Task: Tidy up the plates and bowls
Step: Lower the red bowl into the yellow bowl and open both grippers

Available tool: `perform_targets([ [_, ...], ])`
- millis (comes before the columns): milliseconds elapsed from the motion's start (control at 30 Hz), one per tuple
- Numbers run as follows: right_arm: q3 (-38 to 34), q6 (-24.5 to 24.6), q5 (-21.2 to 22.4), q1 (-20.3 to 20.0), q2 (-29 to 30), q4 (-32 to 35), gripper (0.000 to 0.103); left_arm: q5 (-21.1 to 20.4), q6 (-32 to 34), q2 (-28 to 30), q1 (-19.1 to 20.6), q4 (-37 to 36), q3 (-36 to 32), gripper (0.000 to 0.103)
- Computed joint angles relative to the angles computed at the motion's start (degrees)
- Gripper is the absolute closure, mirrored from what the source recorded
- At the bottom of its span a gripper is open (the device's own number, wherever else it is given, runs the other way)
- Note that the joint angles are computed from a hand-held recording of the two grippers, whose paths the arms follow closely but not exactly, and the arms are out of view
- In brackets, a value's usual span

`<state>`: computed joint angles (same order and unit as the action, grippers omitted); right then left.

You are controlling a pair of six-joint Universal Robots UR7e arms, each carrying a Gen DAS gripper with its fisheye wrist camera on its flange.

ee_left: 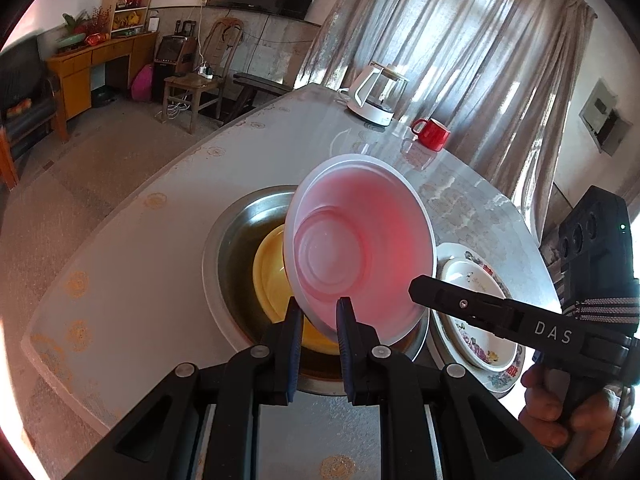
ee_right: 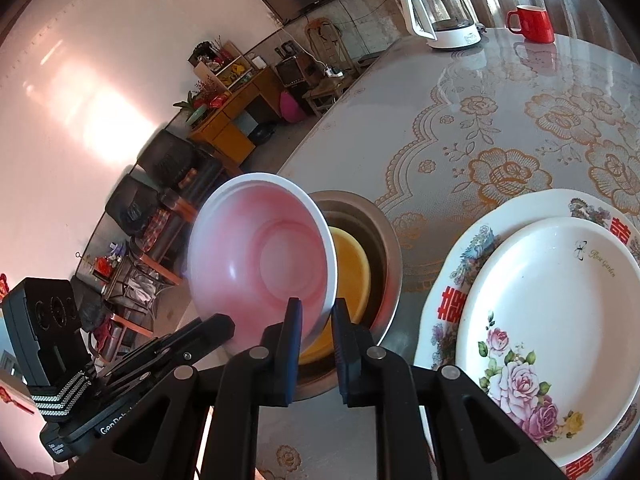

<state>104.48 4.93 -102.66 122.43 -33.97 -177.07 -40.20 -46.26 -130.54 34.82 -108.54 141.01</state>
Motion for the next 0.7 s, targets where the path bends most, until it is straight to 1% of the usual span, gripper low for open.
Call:
perform_targets([
  [133,-0.63,0.11,-0.27,-0.14,0.43,0.85,0.087,-1.35,0.67,1.25,1.88,-1.36,-0.22,0.086],
  [200,-0.9,0.1,-0.4,-0.08,0.64,0.96,0.084,-1.82,0.71,1.63,2.53,-1.88,-0.36,0.086],
  [333,-0.84,0.44,-1.39,0.08,1.04,0.37,0.077,-1.56,-0.37,1.1,2.87,-0.63,-0.43,0.081],
  [433,-1.31,-0.06,-3.98,0.7,1.47,0.41,0.076,-0.52,-0.53,0.87,2.75,-0.3,-0.23,0.08],
  [567,-2.45,-1.45,-6.77,1.73,2.27,1.23,0.076,2.05,-1.49,0.42,1.34,2.01,0.02,0.077],
  [700,-3.83,-2.19,-9.0,2.37,3.24,2.62,0.076,4.51,-1.95,-0.39,0.0,4.29,0.44,0.076],
])
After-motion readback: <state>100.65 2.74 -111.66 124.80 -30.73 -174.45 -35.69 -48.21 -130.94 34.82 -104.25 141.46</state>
